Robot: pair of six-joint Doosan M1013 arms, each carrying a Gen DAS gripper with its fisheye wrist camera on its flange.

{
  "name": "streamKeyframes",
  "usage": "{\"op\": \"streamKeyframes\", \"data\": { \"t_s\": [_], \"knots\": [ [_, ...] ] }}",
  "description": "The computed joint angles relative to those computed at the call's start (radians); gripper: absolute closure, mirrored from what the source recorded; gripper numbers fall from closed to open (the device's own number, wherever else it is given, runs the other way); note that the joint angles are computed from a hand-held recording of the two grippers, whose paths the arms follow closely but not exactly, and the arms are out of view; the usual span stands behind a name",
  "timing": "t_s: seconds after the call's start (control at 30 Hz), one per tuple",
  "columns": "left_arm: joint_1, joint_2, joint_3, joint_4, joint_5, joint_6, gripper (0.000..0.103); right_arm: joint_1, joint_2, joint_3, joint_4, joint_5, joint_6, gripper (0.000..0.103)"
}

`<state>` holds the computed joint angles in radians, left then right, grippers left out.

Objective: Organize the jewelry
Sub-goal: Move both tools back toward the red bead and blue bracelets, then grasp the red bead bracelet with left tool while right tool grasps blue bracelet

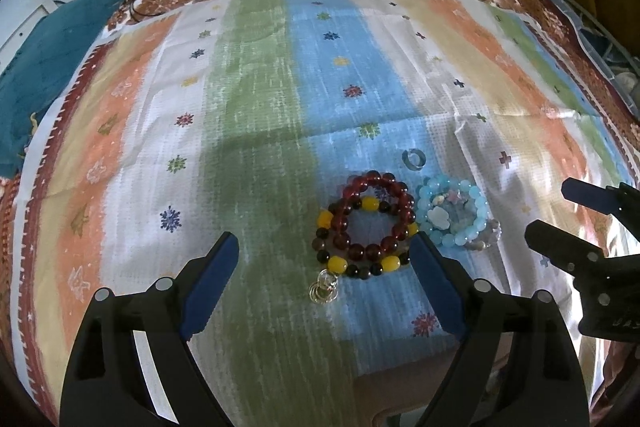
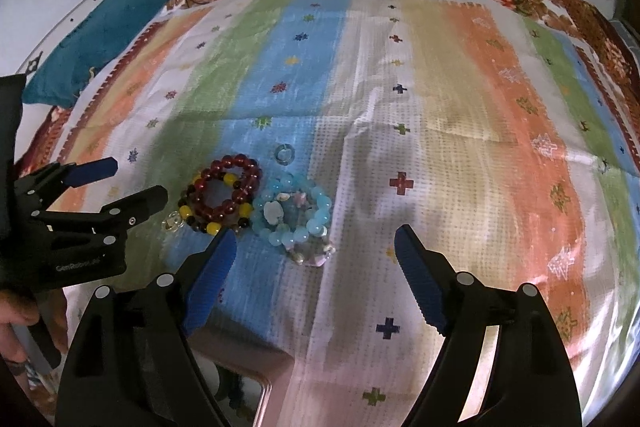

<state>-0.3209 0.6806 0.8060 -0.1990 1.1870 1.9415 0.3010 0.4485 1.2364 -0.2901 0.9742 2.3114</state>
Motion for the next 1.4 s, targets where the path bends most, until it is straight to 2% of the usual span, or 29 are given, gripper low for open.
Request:
{"op": "streamKeyframes", "data": {
  "t_s": [0.2, 0.3, 0.6, 0.83, 0.9, 1.03, 1.1, 1.13, 1.17, 1.23, 1.3, 1.4],
  "knots": [
    [-0.01, 0.002, 0.006, 0.036, -0.028, 0.018, 0.018, -0.013, 0.016, -0.012, 0.042, 0.006, -0.008, 0.021],
    [-0.008, 0.016, -0.012, 0.021, -0.008, 0.02, 0.019, -0.02, 0.023, -0.02, 0.059, 0.011, -0.017, 0.021],
    [-0.014, 0.042, -0.033, 0.044, 0.027, 0.025, 0.027, -0.033, 0.05, -0.045, 0.077, 0.024, -0.024, 0.022],
    [-0.018, 0.063, -0.06, 0.054, 0.043, 0.024, 0.038, -0.039, 0.07, -0.059, 0.089, 0.049, -0.05, 0.022],
    [-0.019, 0.069, -0.067, 0.051, 0.05, 0.03, 0.043, -0.042, 0.076, -0.062, 0.104, 0.053, -0.063, 0.032],
    [-0.022, 0.079, -0.081, 0.054, 0.059, 0.04, 0.054, -0.045, 0.086, -0.068, 0.119, 0.058, -0.079, 0.034],
    [-0.024, 0.086, -0.091, 0.052, 0.064, 0.049, 0.065, -0.047, 0.088, -0.069, 0.124, 0.058, -0.085, 0.041],
    [-0.026, 0.088, -0.094, 0.058, 0.068, 0.051, 0.077, -0.048, 0.089, -0.07, 0.129, 0.058, -0.087, 0.044],
    [-0.028, 0.089, -0.096, 0.062, 0.073, 0.051, 0.082, -0.05, 0.09, -0.07, 0.139, 0.059, -0.09, 0.047],
    [-0.028, 0.088, -0.091, 0.05, 0.071, 0.059, 0.082, -0.051, 0.09, -0.066, 0.141, 0.057, -0.088, 0.05],
    [-0.031, 0.088, -0.087, 0.055, 0.073, 0.066, 0.082, -0.051, 0.09, -0.065, 0.135, 0.059, -0.085, 0.06],
    [-0.033, 0.088, -0.08, 0.065, 0.062, 0.065, 0.081, -0.059, 0.084, -0.054, 0.168, 0.037, -0.081, 0.069]
  ]
}}
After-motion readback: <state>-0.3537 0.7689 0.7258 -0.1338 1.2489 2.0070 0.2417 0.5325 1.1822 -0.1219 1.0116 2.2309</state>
